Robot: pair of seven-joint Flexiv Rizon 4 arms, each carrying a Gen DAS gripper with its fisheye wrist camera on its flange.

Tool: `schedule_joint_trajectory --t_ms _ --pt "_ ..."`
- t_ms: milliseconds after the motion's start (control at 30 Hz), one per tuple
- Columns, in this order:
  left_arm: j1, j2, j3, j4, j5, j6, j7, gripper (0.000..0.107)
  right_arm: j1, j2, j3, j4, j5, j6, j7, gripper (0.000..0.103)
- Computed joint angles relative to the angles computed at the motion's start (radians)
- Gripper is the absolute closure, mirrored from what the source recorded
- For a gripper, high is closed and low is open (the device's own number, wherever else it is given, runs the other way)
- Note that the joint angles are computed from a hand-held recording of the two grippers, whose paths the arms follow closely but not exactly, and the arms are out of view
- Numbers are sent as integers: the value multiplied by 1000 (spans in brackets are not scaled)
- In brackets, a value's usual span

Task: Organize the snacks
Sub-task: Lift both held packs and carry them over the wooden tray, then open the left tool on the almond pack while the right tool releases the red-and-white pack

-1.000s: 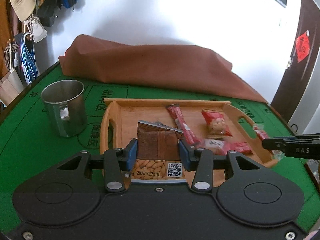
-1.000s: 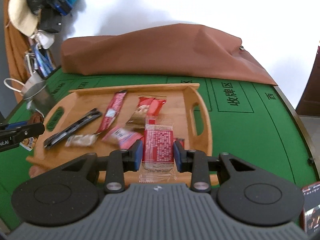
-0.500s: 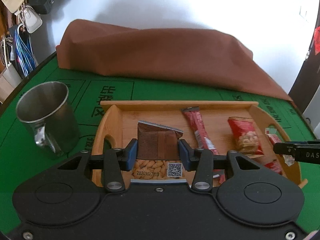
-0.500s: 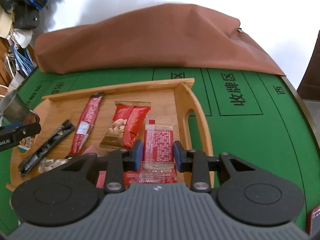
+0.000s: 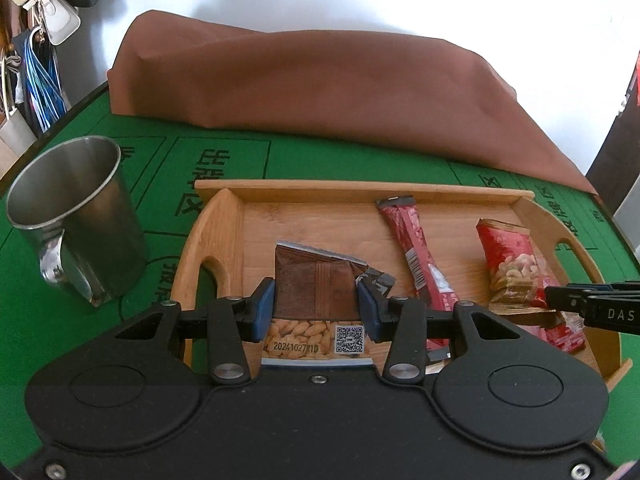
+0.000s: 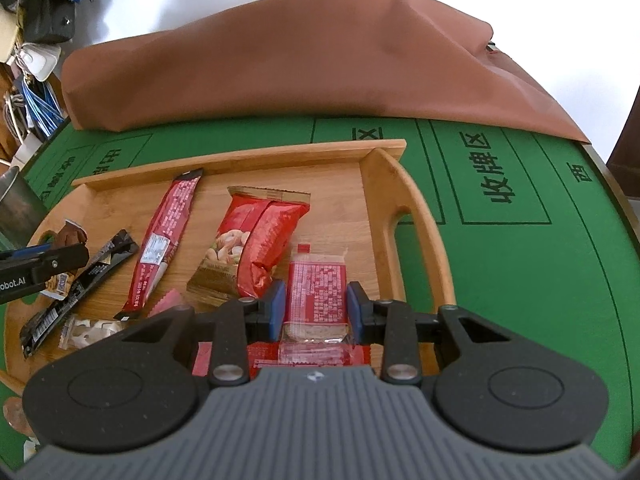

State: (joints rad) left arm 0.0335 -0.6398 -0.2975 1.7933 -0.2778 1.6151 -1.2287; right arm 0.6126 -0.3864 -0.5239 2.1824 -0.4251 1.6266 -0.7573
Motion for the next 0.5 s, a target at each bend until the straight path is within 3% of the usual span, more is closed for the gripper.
schedule_joint_trajectory --t_ms 500 --pt "-7 -8 7 -10 3 -12 3 63 35 -6 -32 -1 2 -13 -15 63"
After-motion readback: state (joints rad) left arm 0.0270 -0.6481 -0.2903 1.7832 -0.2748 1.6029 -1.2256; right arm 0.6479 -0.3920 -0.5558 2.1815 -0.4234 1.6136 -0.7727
